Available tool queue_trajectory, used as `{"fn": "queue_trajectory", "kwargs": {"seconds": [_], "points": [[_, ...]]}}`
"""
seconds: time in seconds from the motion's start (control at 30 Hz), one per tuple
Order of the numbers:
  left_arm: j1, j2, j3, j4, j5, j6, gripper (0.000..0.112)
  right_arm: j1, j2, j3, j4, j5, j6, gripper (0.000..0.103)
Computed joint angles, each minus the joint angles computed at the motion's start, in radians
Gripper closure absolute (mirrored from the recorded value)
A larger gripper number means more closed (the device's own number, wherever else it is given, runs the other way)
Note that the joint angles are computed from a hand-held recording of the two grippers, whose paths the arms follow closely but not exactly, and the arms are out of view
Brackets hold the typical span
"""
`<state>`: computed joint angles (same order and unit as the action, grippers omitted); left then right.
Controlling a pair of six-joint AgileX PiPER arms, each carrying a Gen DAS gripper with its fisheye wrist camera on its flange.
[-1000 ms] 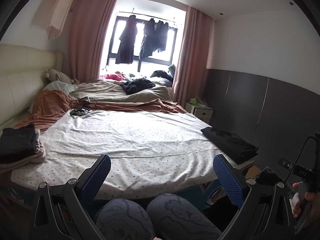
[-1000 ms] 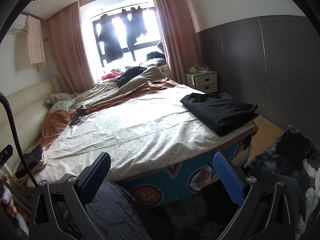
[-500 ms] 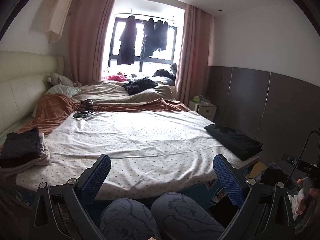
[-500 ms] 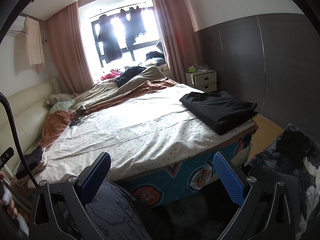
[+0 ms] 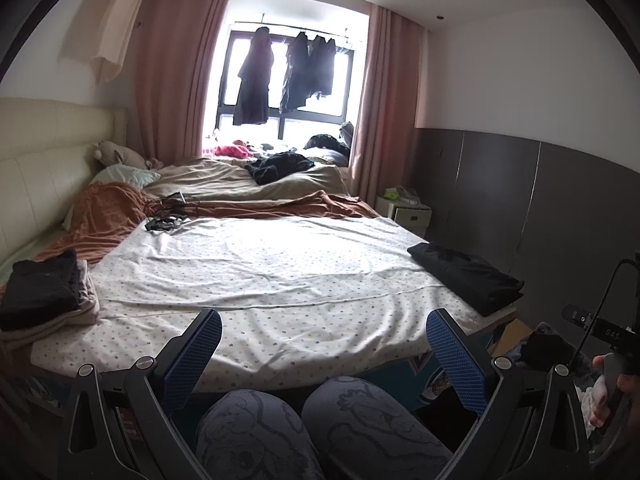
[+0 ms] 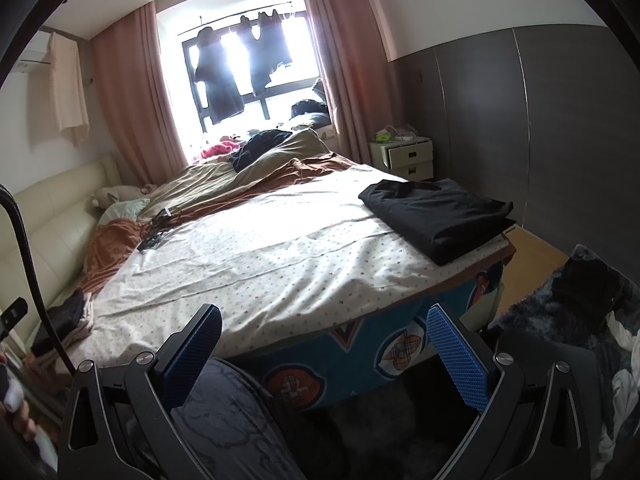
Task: Fold large clothes
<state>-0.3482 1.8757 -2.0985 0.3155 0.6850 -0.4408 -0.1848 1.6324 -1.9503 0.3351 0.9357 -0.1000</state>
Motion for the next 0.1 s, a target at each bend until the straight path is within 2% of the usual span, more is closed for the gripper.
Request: {"fn": "queue_trajectory", "kwargs": {"seconds": [0.1], "points": [[-0.001,-0.016,0.021,0.000,-0.005,0.000,0.010,-0.003,-0.024,0.035,0.004,-0.007,-0.005,0.000]]}}
